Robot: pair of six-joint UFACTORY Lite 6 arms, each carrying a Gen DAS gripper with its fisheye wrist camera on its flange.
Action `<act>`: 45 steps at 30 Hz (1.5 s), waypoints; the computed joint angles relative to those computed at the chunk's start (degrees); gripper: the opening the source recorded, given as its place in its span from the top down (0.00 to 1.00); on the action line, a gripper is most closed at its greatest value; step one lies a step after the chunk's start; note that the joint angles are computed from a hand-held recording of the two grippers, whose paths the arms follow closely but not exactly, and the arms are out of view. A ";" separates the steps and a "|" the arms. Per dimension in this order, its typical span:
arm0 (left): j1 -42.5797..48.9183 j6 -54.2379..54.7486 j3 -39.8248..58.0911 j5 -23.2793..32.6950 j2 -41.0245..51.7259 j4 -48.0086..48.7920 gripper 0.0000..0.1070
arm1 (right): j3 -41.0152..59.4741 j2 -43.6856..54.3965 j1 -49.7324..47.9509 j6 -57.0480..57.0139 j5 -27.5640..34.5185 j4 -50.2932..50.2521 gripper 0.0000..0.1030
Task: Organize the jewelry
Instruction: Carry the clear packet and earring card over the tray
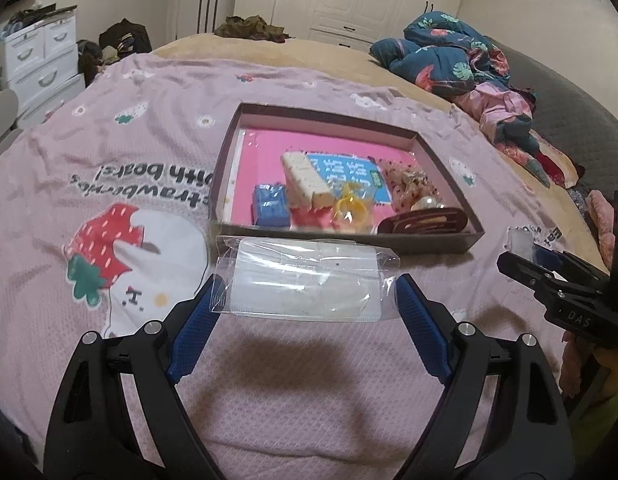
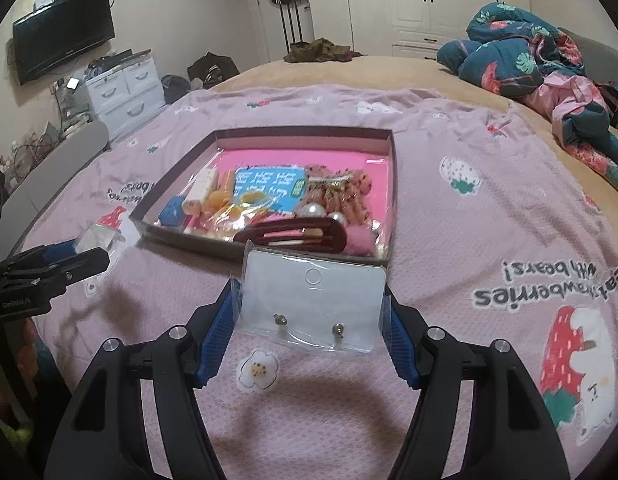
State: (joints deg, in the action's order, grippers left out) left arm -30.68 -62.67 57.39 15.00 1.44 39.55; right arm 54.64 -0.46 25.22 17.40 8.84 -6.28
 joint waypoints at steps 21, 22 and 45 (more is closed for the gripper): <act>0.28 16.73 27.16 4.01 20.98 -11.89 0.26 | 21.46 15.59 -8.08 -26.97 5.35 22.24 0.36; 0.34 17.41 28.34 4.20 22.08 -12.42 0.26 | 22.44 16.52 -8.39 -27.27 5.52 22.36 0.36; 2.38 28.45 41.17 5.61 36.51 -22.45 0.26 | 56.84 45.50 -10.28 -25.81 19.43 20.61 0.34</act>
State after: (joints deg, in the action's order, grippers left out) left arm -28.29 -34.22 98.56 20.60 37.95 17.10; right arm 111.48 45.03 14.94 -8.41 28.27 14.32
